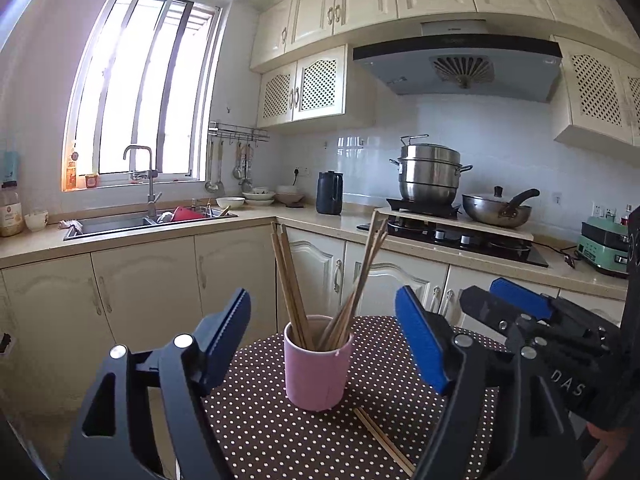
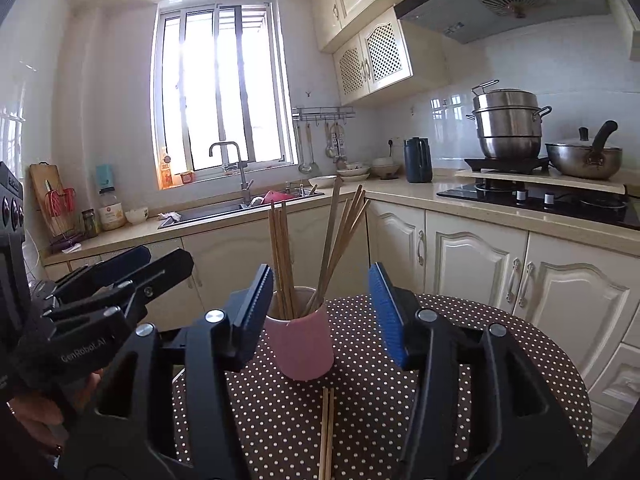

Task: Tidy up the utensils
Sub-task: 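Move the right gripper back to the last chopsticks on the cloth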

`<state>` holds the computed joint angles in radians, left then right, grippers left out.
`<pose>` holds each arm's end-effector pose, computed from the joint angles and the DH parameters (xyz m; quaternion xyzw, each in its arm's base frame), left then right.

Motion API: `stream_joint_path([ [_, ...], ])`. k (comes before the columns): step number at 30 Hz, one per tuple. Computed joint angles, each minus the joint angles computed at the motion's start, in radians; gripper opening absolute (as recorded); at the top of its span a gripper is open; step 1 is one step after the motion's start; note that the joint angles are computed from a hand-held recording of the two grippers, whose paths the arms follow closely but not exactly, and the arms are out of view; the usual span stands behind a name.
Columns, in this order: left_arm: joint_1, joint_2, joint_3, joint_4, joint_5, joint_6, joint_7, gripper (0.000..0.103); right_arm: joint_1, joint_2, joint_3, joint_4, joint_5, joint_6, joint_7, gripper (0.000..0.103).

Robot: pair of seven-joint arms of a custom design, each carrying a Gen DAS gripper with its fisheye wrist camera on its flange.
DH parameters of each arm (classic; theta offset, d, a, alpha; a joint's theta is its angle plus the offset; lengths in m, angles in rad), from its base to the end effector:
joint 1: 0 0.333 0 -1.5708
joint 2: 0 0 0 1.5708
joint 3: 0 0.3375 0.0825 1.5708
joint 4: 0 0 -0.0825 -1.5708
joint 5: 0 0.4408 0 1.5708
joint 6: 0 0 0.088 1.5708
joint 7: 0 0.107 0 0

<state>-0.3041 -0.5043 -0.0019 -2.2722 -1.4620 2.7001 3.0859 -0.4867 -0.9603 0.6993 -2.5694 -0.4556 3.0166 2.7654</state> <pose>0.4773 -0.1157 0.6403 -0.3247 0.7114 -0.5774 0.2348 0.3891 0.1936 0.6063 -0.4312 0.6459 -0.4624 0.4279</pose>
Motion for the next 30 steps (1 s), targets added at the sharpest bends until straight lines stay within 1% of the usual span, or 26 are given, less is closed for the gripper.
stream_joint_path([
  [5,-0.008,-0.06,-0.007,-0.053,0.046,0.0,-0.019,0.074,0.065,-0.035,-0.038,-0.033,0.006,-0.042,-0.013,0.053],
  [9,-0.024,-0.086,-0.006,-0.084,0.116,0.003,-0.068,0.074,0.124,-0.051,-0.071,-0.06,0.002,-0.084,-0.026,0.054],
  [12,-0.037,-0.095,-0.004,-0.101,0.19,-0.003,-0.138,0.075,0.173,-0.048,-0.104,-0.08,-0.001,-0.116,-0.034,0.057],
  [16,-0.052,-0.094,-0.007,-0.121,0.294,-0.001,-0.248,0.075,0.238,-0.043,-0.151,-0.114,-0.002,-0.158,-0.04,0.057],
  [21,-0.077,-0.084,-0.007,-0.144,0.413,0.001,-0.347,0.075,0.291,-0.04,-0.191,-0.155,-0.01,-0.183,-0.029,0.057],
  [25,-0.078,-0.069,-0.027,-0.163,0.54,0.002,-0.442,0.075,0.325,-0.038,-0.22,-0.187,-0.014,-0.182,-0.025,0.057],
  [28,-0.074,-0.052,-0.034,-0.168,0.638,-0.029,-0.518,0.075,0.355,-0.028,-0.244,-0.203,-0.008,-0.196,-0.034,0.057],
  [30,-0.059,-0.032,-0.048,-0.164,0.713,-0.061,-0.583,0.075,0.378,-0.012,-0.269,-0.211,0.001,-0.201,-0.047,0.058],
])
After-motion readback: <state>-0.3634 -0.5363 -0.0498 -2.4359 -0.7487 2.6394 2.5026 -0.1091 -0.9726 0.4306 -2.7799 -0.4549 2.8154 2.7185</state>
